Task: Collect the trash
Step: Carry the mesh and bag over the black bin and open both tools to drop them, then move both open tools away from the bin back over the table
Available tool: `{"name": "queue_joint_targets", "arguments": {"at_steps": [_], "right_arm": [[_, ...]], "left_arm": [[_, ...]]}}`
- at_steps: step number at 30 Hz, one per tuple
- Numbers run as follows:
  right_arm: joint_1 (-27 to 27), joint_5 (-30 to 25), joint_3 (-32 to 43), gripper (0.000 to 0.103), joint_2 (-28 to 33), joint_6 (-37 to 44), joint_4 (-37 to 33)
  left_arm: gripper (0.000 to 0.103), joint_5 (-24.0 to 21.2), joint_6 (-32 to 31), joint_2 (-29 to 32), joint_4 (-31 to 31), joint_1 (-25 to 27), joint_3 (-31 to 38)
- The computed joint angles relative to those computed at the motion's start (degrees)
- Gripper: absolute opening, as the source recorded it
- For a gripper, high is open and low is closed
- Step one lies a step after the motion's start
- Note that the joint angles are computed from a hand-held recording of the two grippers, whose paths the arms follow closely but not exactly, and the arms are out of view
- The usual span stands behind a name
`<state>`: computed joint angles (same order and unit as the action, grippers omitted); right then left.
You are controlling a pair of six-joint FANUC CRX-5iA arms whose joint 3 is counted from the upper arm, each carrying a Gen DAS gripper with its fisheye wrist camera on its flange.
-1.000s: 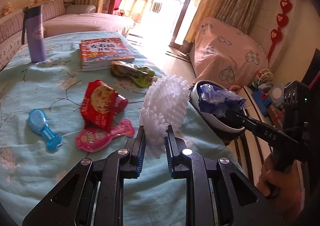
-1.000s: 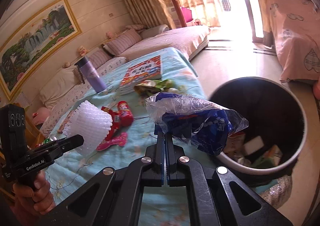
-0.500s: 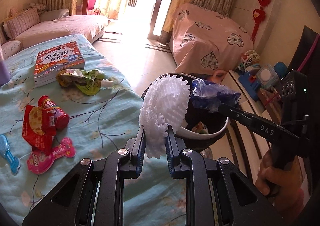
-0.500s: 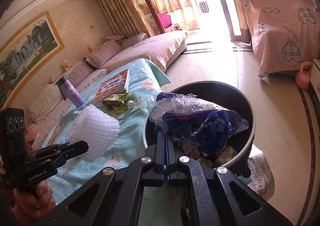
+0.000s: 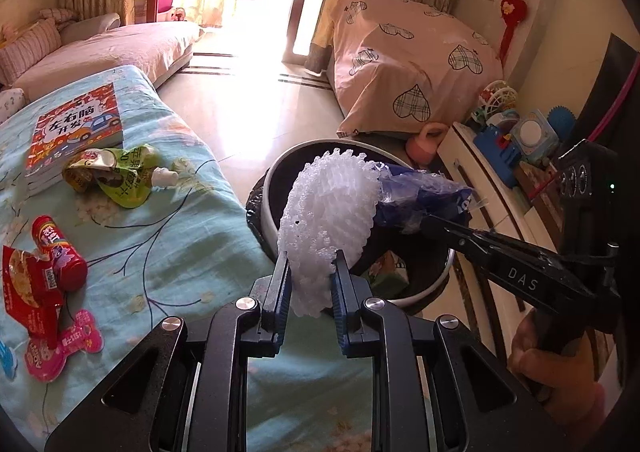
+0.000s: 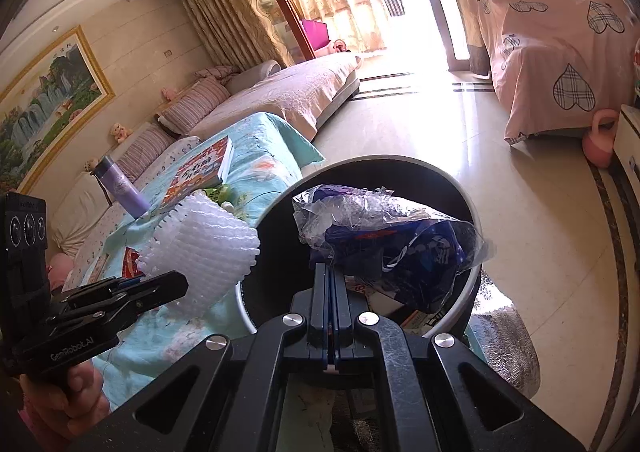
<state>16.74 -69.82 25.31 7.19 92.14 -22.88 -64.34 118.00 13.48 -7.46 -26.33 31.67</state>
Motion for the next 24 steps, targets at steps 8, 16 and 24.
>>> {"name": "queue_joint_targets", "arguments": {"at_steps": [8, 16, 24], "right_arm": [[-0.8, -2.1, 2.8, 0.001, 3.1, 0.1, -0.7], [-2.6, -5.5, 5.4, 0.008, 5.6, -0.1, -2.9], [-4.2, -4.0, 2.8, 0.057, 3.2, -1.3, -4.8]], "left_arm": [[0.019, -2.3, -1.2, 4.2, 1.0, -0.2, 5.0], [0.041, -3.1, -0.7, 5.1, 2.1, 0.2, 5.3], [0.062, -1.7, 2.7, 0.7, 0.1, -0.3, -0.1]]}}
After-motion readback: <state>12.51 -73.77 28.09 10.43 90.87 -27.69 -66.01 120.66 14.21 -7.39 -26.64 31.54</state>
